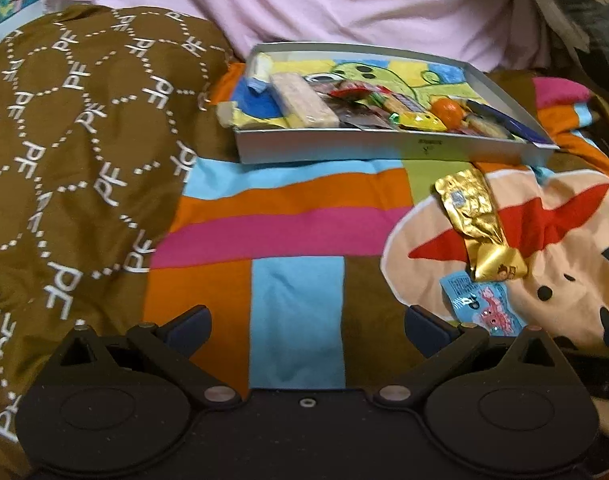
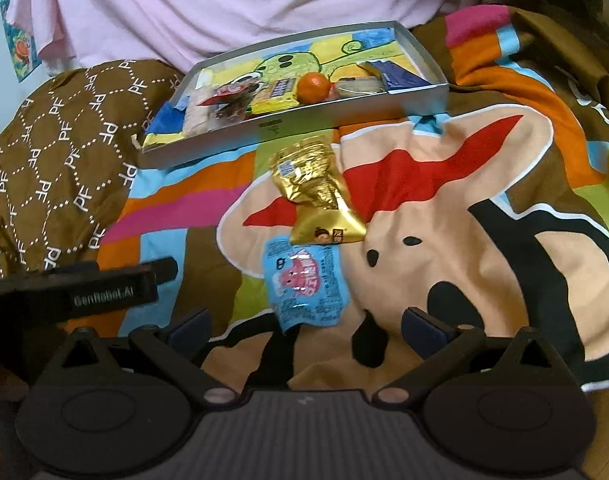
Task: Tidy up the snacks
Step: 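Lower the right tool onto the gold foil bag and close on it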
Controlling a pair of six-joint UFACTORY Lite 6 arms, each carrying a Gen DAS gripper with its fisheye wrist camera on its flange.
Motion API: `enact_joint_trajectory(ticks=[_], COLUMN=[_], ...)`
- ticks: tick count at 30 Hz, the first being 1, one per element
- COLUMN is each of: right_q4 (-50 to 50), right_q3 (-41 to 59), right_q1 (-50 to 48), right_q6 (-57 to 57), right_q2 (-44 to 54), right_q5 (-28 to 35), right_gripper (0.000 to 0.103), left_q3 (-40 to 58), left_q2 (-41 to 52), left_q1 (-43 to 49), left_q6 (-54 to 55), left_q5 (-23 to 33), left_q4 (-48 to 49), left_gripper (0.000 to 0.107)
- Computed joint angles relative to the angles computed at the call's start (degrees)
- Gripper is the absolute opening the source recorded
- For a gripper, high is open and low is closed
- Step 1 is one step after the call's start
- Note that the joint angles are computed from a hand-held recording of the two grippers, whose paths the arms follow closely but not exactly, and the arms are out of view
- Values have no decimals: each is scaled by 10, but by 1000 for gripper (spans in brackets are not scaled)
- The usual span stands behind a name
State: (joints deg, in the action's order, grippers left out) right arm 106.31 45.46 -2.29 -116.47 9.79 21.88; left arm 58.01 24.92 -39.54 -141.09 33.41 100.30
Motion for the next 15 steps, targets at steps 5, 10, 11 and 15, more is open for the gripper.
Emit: enact_joint_trajectory(ticks=[5, 10, 11, 15], right_q4=[-47, 31, 36, 42], right_q3=[47, 84, 92, 122], right_q1=[-21, -7, -6, -5], right_q6=[34, -73, -84, -105], right_q2=[40, 71, 79, 110], right_q5=[43, 16, 13, 14], right_gripper=[103, 103, 103, 103], left_q3=[-5, 0, 5, 24], left_q2=[10, 22, 26, 43], left_q1=[10, 18, 19, 22], left_q6=[-31, -62, -64, -90], left_q5=[-14, -30, -35, -52], left_q4=[77, 142, 149, 198], left_gripper=[102, 102, 102, 102])
